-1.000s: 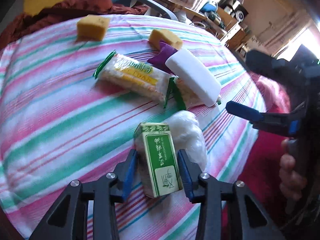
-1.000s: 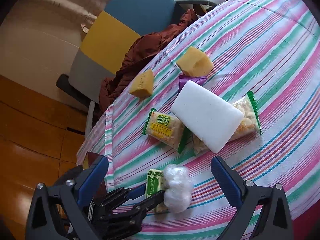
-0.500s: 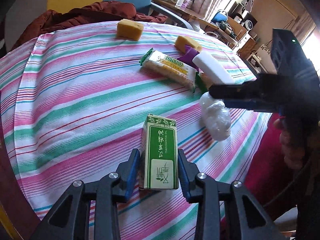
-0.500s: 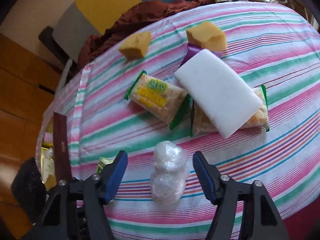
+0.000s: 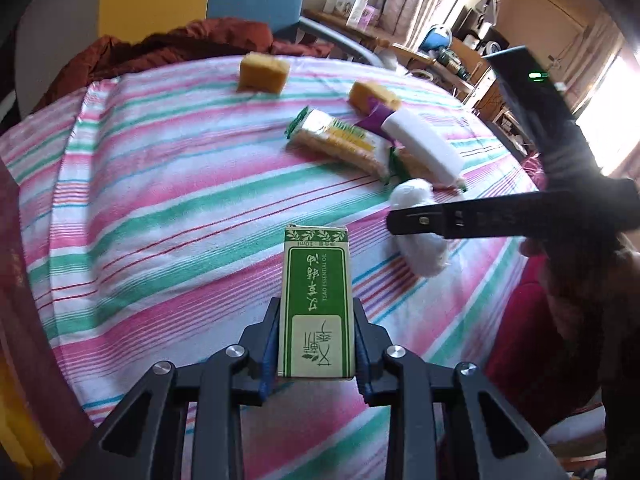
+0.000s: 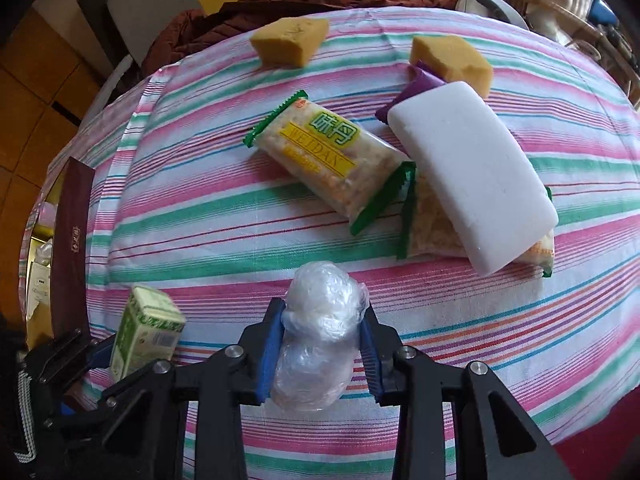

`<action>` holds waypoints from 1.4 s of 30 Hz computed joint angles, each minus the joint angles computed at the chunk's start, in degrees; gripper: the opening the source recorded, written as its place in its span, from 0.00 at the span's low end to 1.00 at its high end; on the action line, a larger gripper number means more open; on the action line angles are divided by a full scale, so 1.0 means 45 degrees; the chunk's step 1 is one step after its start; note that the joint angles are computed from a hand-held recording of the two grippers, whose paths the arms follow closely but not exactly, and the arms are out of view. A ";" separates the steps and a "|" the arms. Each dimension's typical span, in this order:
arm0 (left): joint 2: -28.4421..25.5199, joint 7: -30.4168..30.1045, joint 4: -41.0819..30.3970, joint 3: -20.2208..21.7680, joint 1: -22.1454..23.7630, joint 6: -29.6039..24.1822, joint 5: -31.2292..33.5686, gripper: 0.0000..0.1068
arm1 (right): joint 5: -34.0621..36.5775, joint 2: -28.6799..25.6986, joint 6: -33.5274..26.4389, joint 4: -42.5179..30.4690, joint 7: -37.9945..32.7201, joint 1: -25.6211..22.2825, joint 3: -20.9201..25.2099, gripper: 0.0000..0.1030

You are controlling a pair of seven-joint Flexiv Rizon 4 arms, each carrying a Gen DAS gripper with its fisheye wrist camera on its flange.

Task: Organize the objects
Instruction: 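Grasp the green tea box with the left gripper while the right grasps the wrapped ball, then place the green tea box and wrapped ball into the gold tray with both grippers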

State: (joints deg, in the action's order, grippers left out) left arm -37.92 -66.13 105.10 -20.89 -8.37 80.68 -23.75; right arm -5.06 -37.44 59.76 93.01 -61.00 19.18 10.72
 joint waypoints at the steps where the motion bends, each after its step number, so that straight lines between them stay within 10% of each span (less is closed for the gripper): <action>1: 0.0179 0.0099 0.0308 -0.0268 0.0227 0.0263 -0.0099 0.29 | -0.0065 0.0034 0.0168 0.0078 -0.0014 0.0052 -0.0044 0.35; 15: 0.2311 -0.1218 0.4156 -0.4504 0.5484 0.3776 -0.0629 0.29 | -0.0638 0.0515 0.3255 0.0860 0.0108 0.0913 0.0355 0.35; 29: 0.3216 -0.4786 0.6667 -0.6824 1.0614 0.5724 0.1546 0.29 | -0.0887 -0.1048 0.2899 -0.2021 -0.1816 0.2566 0.1776 0.35; 42: 0.2985 -0.6149 0.5361 -0.4511 0.9994 0.4676 0.3019 0.29 | -0.1003 -0.2097 0.1419 -0.3823 -0.2633 0.4026 0.1215 0.35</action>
State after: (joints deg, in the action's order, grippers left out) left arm -24.48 -93.80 129.22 -41.19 36.60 101.72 -10.16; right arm -9.58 -46.87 66.15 75.80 -72.85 37.29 16.19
